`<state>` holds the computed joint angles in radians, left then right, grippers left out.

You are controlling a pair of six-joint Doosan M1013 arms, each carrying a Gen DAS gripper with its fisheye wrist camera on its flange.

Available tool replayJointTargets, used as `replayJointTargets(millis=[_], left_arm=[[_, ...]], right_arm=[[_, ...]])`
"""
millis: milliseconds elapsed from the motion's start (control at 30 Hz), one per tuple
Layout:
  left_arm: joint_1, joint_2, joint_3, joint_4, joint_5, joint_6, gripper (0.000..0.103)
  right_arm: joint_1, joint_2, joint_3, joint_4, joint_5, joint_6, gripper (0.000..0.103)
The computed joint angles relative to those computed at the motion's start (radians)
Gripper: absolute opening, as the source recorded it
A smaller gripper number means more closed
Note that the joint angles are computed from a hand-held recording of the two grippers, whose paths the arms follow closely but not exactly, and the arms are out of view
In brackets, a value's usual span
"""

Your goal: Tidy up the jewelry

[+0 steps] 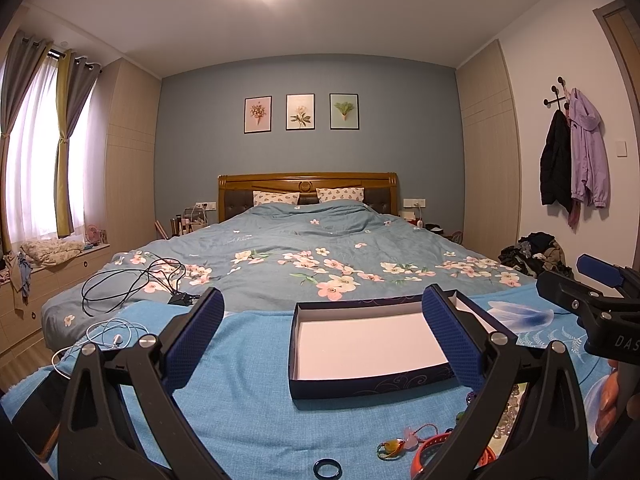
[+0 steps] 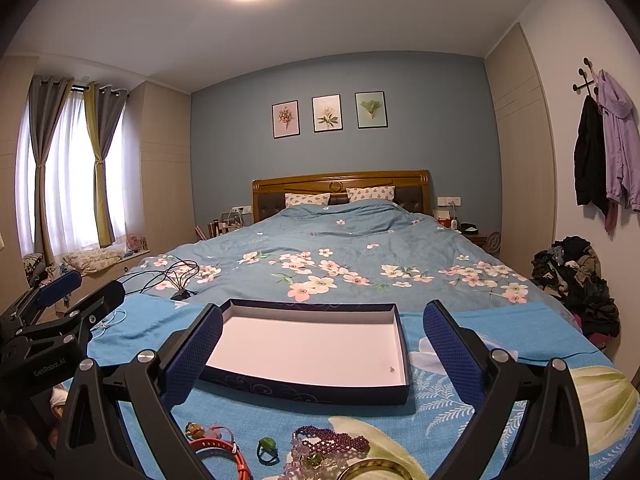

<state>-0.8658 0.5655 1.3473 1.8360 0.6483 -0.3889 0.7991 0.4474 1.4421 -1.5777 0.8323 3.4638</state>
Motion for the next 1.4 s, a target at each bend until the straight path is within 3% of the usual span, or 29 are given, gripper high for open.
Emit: replayJointTargets(millis=[1200, 1400], left_arm=[[0.003, 0.003, -0.001, -0.014, -0.008, 0.011, 0.097], [0.015, -0.002, 0.006, -0.085, -0.061, 0.078, 0.097]], right_arm=[[0.001, 0.000, 0.001, 0.011, -0.005, -0.002, 0.097], [-0.002, -0.007, 0.005, 0.066, -0.022, -0.057, 0.097]])
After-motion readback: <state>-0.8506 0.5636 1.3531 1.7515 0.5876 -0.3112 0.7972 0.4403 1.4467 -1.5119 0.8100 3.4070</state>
